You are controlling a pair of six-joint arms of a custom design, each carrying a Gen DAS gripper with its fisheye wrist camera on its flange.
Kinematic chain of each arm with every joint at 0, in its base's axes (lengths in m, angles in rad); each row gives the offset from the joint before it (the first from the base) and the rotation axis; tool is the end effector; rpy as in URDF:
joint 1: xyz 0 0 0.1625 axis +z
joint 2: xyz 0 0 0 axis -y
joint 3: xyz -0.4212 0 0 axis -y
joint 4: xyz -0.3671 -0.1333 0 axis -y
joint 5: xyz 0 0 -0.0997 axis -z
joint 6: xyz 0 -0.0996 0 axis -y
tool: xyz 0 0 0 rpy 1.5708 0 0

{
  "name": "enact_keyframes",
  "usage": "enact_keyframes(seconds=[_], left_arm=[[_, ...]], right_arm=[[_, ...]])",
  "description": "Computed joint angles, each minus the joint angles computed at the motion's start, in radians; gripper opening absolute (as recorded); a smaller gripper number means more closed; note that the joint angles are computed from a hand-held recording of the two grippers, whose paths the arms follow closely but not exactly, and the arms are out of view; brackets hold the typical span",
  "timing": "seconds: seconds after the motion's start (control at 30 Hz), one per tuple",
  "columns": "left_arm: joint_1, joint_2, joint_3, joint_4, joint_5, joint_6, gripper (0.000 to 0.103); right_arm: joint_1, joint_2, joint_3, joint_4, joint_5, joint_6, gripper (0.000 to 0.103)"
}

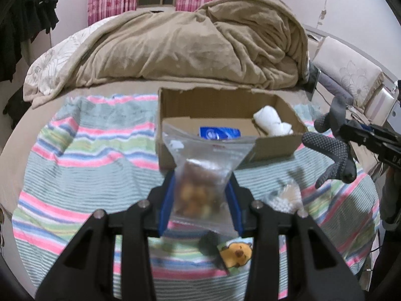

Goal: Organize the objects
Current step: 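Lower the snack bag and grey gloves into the box and release both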

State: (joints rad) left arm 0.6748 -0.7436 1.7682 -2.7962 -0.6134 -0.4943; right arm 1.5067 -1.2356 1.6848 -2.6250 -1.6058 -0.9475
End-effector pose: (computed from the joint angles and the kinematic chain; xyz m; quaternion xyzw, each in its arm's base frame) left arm -0.3420 -0.5487 0.0976 0.1309 0.8746 -0.3619 0.2950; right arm 0.0906 -0.6149 0.3757 0.4033 -0.8651 0.2525 0.1589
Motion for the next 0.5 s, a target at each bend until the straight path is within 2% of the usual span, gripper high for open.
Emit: enact_keyframes(seconds=[0.5], left_arm=[[0.024,0.016,-0.071,-0.062,0.002,0.087,0.040]], right_arm=[[0.049,0.074,-0.080,-0.015,-0.012,-0.014,0.028]])
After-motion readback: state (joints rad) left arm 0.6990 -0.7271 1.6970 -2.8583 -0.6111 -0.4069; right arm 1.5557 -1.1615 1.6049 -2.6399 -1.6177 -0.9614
